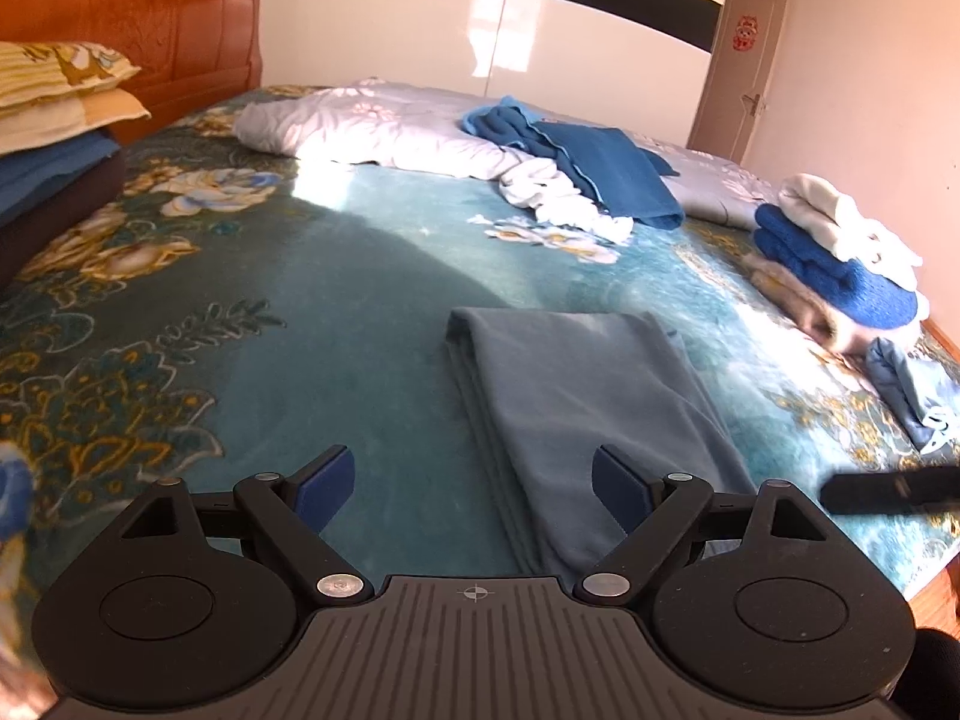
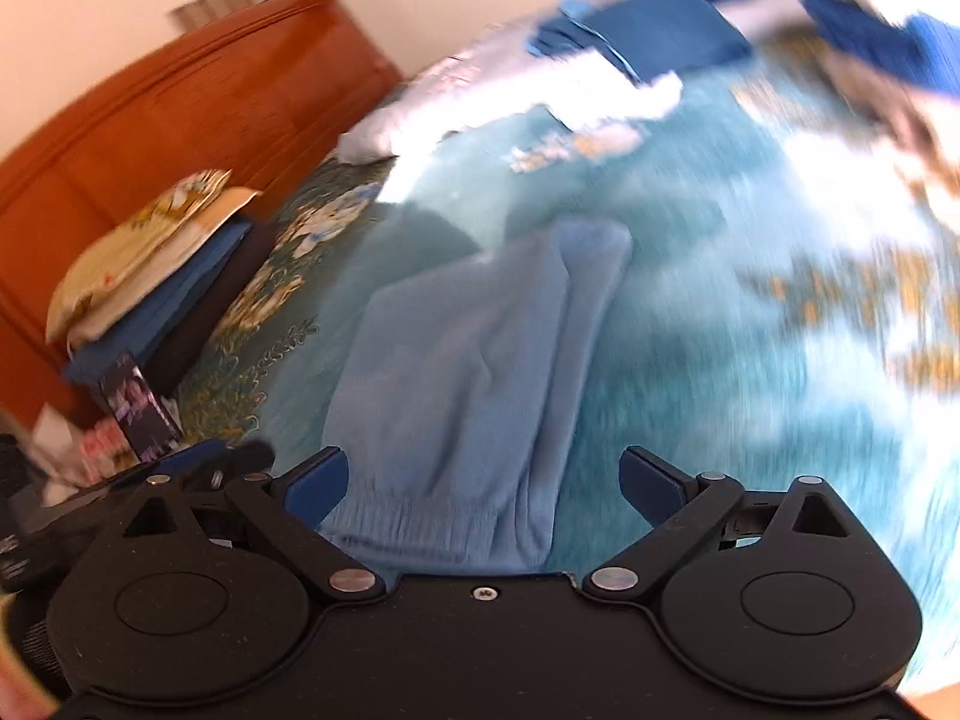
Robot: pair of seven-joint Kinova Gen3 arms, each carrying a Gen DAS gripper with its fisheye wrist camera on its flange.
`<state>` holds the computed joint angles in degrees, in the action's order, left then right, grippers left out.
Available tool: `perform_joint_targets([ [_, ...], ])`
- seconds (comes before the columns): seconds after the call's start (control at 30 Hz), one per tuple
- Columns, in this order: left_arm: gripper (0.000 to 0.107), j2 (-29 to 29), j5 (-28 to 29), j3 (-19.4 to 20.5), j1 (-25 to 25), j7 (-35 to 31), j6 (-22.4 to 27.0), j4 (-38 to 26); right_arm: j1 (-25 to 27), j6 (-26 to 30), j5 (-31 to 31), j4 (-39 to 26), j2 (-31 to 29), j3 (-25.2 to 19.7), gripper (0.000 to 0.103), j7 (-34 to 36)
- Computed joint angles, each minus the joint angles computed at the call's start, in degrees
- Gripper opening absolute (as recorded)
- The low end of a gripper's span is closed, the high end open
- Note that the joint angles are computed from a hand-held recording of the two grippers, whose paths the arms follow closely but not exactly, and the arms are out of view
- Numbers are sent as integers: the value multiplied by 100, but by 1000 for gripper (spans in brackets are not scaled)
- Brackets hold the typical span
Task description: Fold clothes
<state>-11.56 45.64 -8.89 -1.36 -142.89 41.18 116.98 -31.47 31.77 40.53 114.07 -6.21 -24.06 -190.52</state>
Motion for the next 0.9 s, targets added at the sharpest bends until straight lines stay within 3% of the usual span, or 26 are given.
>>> perform_joint_targets([
  [0.1,86,455,377,-88,-26,-367,211,-281,21,-171,64,133,48,-49,96,-432],
  [0.27,86,1221,555,273,-316,-595,390,-907,-57,-378,107,211,195,54,96,-785],
  [0.47,86,2332,320,704,-634,53,1103,-2118,-144,-681,493,373,307,132,96,-1475],
  [0.57,86,2676,214,970,-752,-20,1121,-2427,-199,-829,665,426,348,217,96,-1660],
  [0.8,86,3512,394,1555,-1330,-69,1846,-3122,-214,-1124,960,549,363,330,94,-1915],
  [0.83,84,3584,413,1603,-1374,-74,1906,-3189,-207,-1150,996,567,358,337,91,-1942],
  [0.9,65,3667,352,1658,-1382,-38,1960,-3310,-203,-1145,1008,584,349,338,84,-1944],
])
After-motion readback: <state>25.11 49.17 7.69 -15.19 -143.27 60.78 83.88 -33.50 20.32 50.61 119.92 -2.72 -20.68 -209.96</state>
